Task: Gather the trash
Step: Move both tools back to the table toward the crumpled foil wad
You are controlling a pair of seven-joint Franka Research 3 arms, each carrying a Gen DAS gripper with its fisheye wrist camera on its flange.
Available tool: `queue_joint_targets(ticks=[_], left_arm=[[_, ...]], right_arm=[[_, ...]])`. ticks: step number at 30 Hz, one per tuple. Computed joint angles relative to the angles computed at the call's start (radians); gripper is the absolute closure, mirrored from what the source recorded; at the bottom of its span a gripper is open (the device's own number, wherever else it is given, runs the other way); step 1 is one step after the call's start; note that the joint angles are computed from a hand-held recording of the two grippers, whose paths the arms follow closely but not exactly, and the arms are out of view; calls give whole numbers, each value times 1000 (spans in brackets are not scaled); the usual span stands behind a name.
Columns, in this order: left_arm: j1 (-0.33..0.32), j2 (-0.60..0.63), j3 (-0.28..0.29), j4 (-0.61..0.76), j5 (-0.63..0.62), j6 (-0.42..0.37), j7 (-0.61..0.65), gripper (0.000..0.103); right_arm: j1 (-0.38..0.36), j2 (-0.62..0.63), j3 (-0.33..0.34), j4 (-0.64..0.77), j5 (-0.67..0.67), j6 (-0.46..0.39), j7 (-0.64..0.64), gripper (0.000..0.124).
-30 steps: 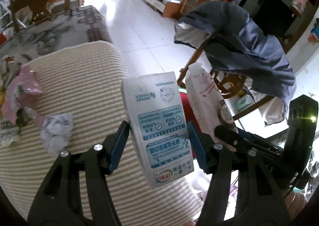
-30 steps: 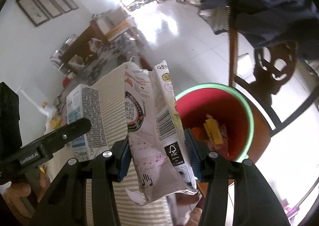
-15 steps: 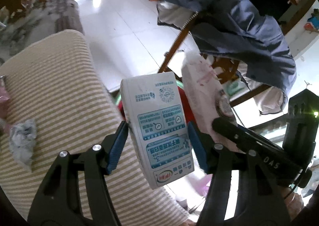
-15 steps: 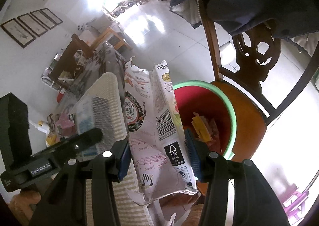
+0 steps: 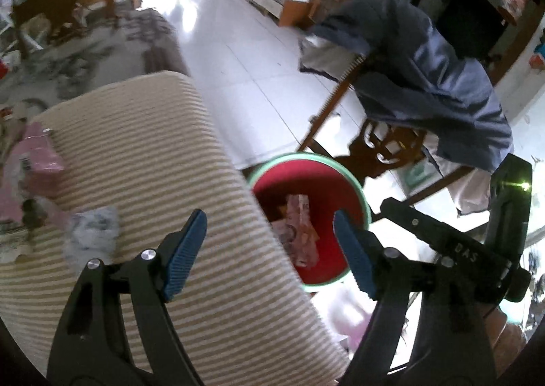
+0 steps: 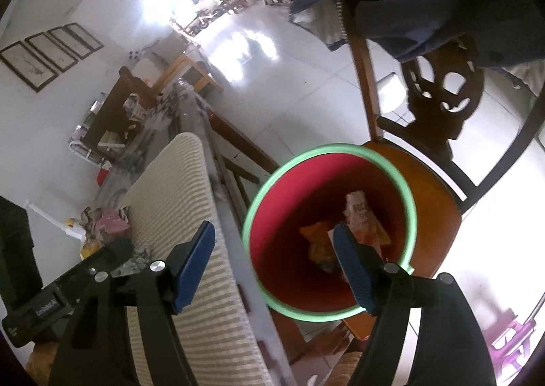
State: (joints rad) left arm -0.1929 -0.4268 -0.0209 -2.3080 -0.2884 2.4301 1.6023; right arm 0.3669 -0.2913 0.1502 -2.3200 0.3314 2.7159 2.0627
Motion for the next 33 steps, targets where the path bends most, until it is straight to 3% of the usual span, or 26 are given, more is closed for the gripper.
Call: queue_joint_targets(ticks=[15, 23, 33], left_arm=[[155, -185, 128, -149, 75, -30, -35, 29], [239, -237, 201, -183, 88, -67, 13, 29], [338, -257, 278, -191, 89, -110, 98, 29]], right_arm=[[112, 232, 68, 263, -111, -62, 48, 53], [192, 358, 72, 404, -183, -105, 114, 53], [310, 581, 41, 679, -270, -210, 181, 49]])
